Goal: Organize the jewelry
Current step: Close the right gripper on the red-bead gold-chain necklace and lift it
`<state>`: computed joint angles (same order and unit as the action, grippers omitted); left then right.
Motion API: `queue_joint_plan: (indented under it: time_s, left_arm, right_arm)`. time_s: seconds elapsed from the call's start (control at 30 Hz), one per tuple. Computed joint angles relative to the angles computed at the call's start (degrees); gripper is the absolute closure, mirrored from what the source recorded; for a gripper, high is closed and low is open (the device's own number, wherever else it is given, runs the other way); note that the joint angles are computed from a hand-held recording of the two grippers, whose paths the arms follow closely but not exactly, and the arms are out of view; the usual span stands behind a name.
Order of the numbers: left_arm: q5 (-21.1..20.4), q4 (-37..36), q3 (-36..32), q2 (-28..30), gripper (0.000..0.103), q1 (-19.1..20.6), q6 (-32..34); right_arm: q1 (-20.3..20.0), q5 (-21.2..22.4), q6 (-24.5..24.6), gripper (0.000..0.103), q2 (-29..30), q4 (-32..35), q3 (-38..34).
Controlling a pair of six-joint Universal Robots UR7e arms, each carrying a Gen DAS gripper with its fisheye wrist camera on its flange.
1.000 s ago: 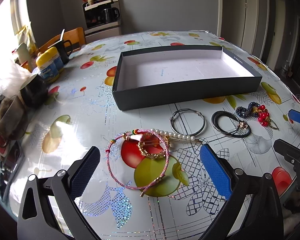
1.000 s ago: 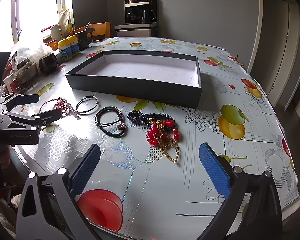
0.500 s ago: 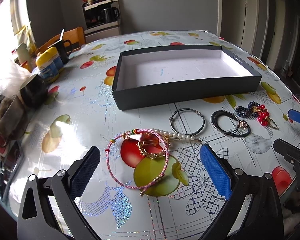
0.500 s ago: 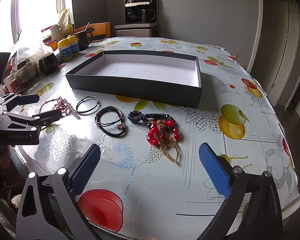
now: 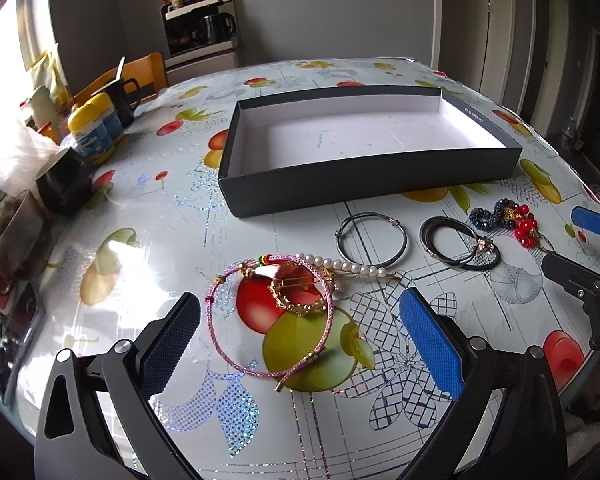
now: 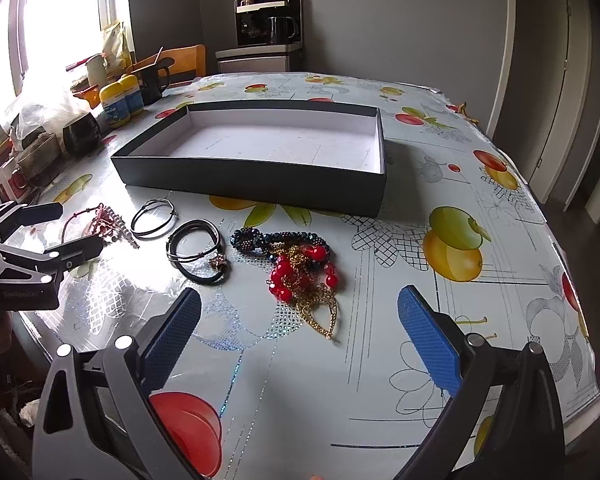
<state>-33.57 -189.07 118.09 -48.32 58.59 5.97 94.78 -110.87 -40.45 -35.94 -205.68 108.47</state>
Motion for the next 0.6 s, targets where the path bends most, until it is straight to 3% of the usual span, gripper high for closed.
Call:
queue_joint_plan:
  time_s: [0.2, 0.47, 0.6]
  left_arm:
    - [-0.6, -0.1, 0.2, -0.1, 0.002, 0.1, 0.3]
    - [-2.3, 1.2, 0.3, -0.8, 0.002, 0.5, 0.2]
    - [-2.5, 0.5, 0.5, -0.9, 0.002, 0.5, 0.6]
  right_arm:
    - [0.1, -0.5, -0.1, 0.024, 0.0, 3.3, -1.1]
    - [0.7, -1.2, -1.7, 0.061, 0.9, 4.8, -2.7]
    - [0.5, -1.4, -1.9, 0.073, 1.1, 5.3, -3.0]
